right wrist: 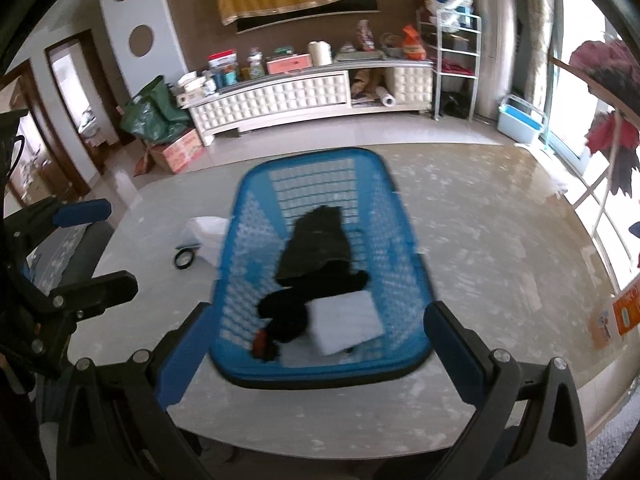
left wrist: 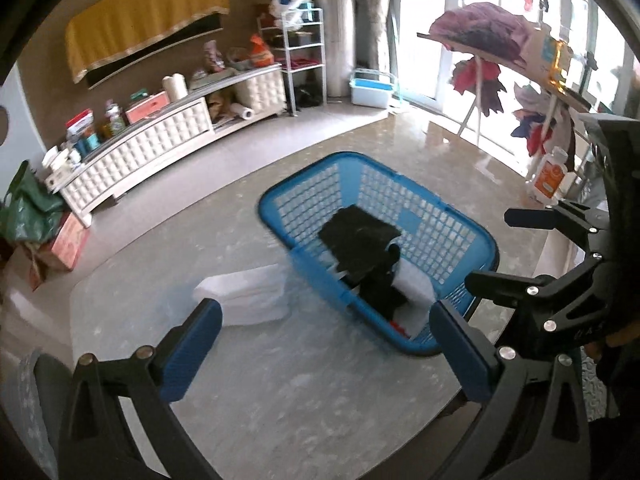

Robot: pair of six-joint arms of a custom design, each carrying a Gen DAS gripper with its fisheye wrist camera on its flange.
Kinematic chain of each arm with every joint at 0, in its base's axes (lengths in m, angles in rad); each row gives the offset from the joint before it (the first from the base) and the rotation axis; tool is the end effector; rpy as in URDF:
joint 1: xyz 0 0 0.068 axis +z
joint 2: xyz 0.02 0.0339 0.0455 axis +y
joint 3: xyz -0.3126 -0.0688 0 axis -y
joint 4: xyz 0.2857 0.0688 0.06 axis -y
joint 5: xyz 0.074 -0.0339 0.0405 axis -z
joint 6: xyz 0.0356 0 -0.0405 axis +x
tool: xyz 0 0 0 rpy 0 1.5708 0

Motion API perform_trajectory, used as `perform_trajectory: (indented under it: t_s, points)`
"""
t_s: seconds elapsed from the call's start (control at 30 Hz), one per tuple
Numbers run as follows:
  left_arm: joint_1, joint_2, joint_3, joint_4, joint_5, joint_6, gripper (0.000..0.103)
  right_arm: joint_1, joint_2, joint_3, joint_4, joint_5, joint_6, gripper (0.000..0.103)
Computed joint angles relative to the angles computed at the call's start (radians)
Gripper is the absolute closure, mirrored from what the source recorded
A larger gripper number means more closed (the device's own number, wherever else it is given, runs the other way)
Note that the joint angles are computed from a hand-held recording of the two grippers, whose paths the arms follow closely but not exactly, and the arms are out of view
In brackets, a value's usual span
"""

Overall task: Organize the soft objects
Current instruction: 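Withdraw both tools from the basket toward the white waffle towel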

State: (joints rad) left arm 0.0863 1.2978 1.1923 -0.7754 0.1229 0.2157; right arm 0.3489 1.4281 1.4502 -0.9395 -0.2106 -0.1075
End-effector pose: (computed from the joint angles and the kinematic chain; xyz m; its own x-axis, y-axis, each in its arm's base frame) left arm 0.2950 0.0211 0.3598 -0.7523 0.1481 -0.6419 0.1568 0.9866 0.0439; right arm 0.3038 0.1184 0.4028 -0.6932 -0.3638 -0.6222 -0.5312 0.8414 0.0998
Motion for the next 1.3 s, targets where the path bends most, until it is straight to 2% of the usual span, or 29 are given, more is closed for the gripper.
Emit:
perform_trajectory:
  t_s: [0.33,0.7,0.93,1.3]
  points:
    - [0.206,-0.134,-0.080,-0.029,0.053,0.040,0.000,0.153,0.047,0.044,-0.002,0.033,0.005,0.000]
    - [0.454,-0.153,-0.142,-0.050,0.159,0.125,0.000,0.321,0.146,0.091,0.027,0.121,-0.003,0.000]
    - [0.585,-0.102,-0.165,-0.032,0.210,0.174,0.000,0.384,0.233,0.149,0.033,0.148,-0.054,0.000]
    - [0.652,0.079,-0.157,0.045,0.222,0.186,0.000,0.459,0.417,0.268,0.000,0.222,-0.082,0.000]
